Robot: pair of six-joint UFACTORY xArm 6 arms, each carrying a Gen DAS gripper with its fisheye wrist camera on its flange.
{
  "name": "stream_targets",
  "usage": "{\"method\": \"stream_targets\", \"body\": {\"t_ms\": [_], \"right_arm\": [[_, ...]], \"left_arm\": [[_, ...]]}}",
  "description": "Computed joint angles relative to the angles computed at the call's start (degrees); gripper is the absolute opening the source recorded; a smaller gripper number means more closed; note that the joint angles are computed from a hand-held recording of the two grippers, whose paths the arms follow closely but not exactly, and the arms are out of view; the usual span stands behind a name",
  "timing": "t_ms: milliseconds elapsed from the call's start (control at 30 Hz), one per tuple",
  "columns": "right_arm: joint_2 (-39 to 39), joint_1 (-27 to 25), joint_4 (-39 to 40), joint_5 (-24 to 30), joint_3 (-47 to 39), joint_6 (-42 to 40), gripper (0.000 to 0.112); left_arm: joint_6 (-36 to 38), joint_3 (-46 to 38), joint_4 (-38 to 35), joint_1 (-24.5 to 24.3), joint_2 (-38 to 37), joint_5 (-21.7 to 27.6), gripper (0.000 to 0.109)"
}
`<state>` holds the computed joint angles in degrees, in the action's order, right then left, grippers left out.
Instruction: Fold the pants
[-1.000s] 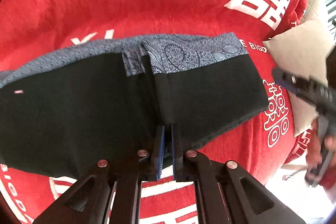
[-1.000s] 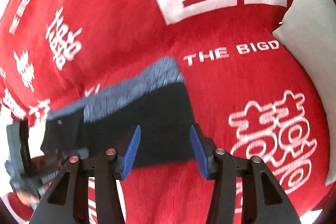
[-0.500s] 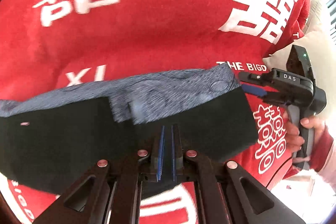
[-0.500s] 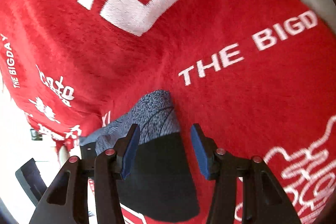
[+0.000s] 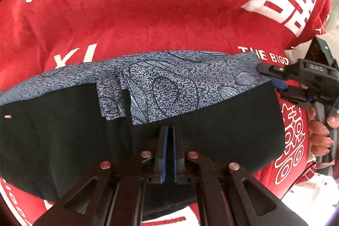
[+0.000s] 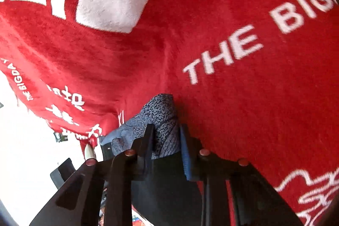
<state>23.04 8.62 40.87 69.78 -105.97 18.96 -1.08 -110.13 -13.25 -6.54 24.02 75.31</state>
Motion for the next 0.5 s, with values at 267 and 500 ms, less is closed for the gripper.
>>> {"method": "stream_targets", "body": {"t_ms": [267, 500], "right_arm": [[-0.7, 4.7, -14.6, 2.9, -5.3, 4.8, 0.044], [-3.3, 13.6, -34.4, 9.7, -10.6, 4.1, 0.072]], "left_arm": [[-1.9, 1.2, 1.9, 0.1, -1.8, 0.2, 0.006], [-3.0, 3.3, 2.6, 0.9, -4.3, -0.6, 0.046]]}}
